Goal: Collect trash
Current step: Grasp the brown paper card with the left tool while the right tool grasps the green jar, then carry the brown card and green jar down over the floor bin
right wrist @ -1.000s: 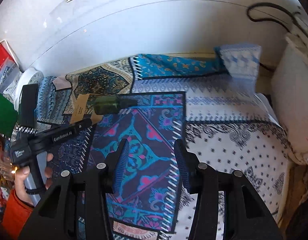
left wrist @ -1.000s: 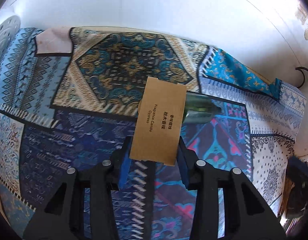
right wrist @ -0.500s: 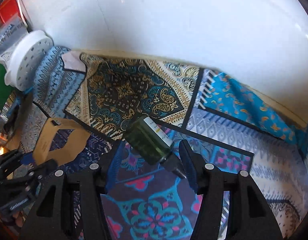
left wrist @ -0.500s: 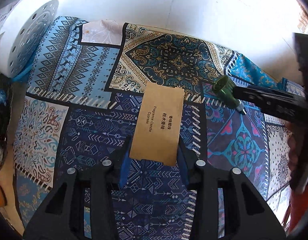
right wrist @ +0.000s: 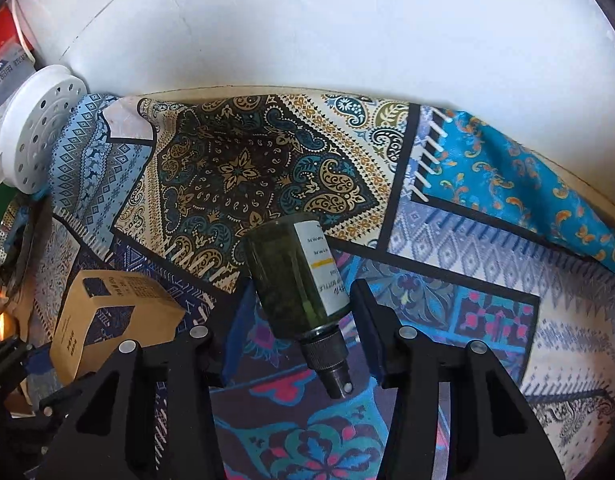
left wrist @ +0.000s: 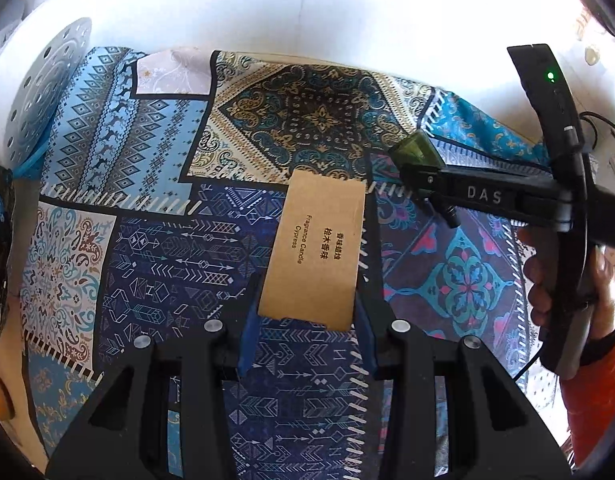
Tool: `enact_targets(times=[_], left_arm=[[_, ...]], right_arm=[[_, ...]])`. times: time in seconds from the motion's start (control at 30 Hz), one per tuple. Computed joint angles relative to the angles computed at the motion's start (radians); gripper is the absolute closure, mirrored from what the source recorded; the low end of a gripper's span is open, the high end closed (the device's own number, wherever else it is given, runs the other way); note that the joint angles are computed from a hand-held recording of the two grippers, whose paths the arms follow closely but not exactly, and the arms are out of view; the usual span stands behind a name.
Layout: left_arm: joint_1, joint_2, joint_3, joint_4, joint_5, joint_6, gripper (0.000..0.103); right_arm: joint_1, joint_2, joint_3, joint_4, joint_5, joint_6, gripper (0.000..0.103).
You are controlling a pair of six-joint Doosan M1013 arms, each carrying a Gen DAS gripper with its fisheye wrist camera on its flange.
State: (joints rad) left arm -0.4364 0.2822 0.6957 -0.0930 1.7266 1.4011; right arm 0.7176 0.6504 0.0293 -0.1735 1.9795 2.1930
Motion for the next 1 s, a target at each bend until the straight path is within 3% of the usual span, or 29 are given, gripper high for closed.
enact_targets(times=[0.03, 0.33, 0.57, 0.77, 1.0], left_arm=[[-0.004, 0.001, -0.007, 0.001, 0.001, 0.002, 0.062], [-0.072, -0.014, -0.081, 0.041, -0.013, -0.021, 0.063], [-0.185, -0.082, -0.069, 0.158, -0.054, -0.125, 0.063], [-0.279, -0.157, -0.017, 0.240, -0.063, -0.233, 0.063], [-0.370, -0.232, 0.032, 0.305, -0.043, -0.259, 0.063]], right_arm=[[0.005, -0.036, 0.065, -0.006, -0.033, 0.009, 0.058], [0.078, -0.222, 0.275, -0.110, -0.149, 0.088, 0.062], [0.183, -0.345, 0.396, -0.219, -0.198, 0.130, 0.062], [0.270, -0.412, 0.458, -0.275, -0.210, 0.160, 0.062], [0.385, -0.460, 0.515, -0.350, -0.221, 0.255, 0.062]])
